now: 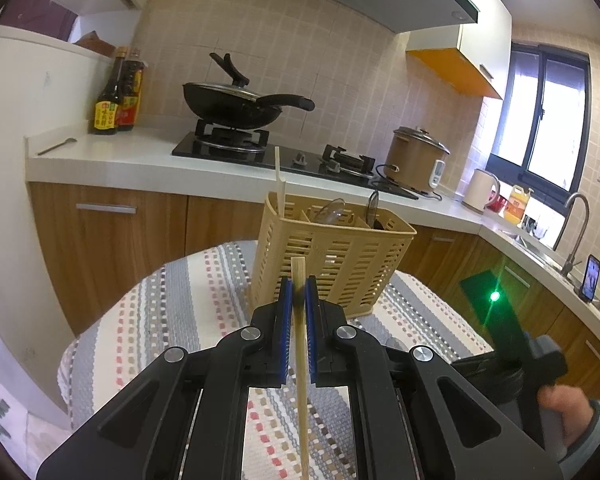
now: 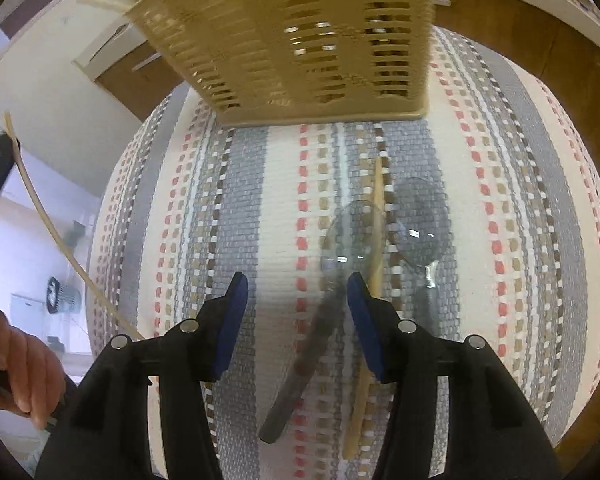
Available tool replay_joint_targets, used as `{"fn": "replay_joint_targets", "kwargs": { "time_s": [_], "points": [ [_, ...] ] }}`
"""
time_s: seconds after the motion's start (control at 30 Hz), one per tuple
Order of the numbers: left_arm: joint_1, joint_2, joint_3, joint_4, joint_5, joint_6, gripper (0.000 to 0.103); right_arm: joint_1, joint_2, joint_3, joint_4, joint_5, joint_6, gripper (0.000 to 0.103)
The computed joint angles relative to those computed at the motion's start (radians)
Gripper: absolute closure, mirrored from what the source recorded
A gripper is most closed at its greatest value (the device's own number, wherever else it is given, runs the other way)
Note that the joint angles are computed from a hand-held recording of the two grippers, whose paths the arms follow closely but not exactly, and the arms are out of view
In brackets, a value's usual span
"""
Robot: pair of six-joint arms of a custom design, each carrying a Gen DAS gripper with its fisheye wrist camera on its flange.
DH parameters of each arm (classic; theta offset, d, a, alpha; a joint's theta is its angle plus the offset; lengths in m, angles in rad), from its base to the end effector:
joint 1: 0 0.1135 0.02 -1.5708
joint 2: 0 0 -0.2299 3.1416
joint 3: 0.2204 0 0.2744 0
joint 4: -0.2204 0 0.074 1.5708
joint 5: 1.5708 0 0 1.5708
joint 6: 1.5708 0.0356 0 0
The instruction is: Organize utensils
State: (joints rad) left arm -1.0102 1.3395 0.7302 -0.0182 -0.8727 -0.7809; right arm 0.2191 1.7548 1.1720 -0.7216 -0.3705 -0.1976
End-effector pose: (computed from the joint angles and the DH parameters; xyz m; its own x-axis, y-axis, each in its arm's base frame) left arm 0.1824 -0.2393 0.1764 -0.3728 -0.2571 -0.8916 -0.0673 0.9658 -0.2504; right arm 0.3358 0.0880 0.1388 -0.8653 -0.3801 -0.3267 -0.4747 0.8307 0.2908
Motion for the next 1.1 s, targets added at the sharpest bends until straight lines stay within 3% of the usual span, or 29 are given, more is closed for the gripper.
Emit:
{"fn": "replay_joint_targets", "kwargs": {
  "time_s": [0.23,0.47,0.57,0.8,0.9,1.1],
  "points": [
    [0.018,0.017,0.002,0.028,0.031,0.008,0.099,-0.023,0.161,0.140,-0.105,-0.091,0.021,0.055],
    [0.010,0.020,0.013,0.016,0.021,0.015,0.099,0.080,0.175,0.163,0.022,0.071,0.093,0.055],
    [0.014,0.019,0.014,0.018,0.022,0.017,0.099,0.112,0.181,0.187,0.016,0.156,0.082,0.055],
    [0.012,0.032,0.024,0.034,-0.007,0.031,0.099,0.221,0.148,0.117,0.109,0.378,0.122,0.055],
    [0.023,0.044,0.044,0.028,0.005,0.036,0.099,0.231,0.144,0.110,0.122,0.377,0.114,0.067],
    [0.020,0.102,0.106,-0.010,0.001,0.031,0.099,0.204,0.083,0.023,0.196,0.346,0.056,0.072]
  ]
}}
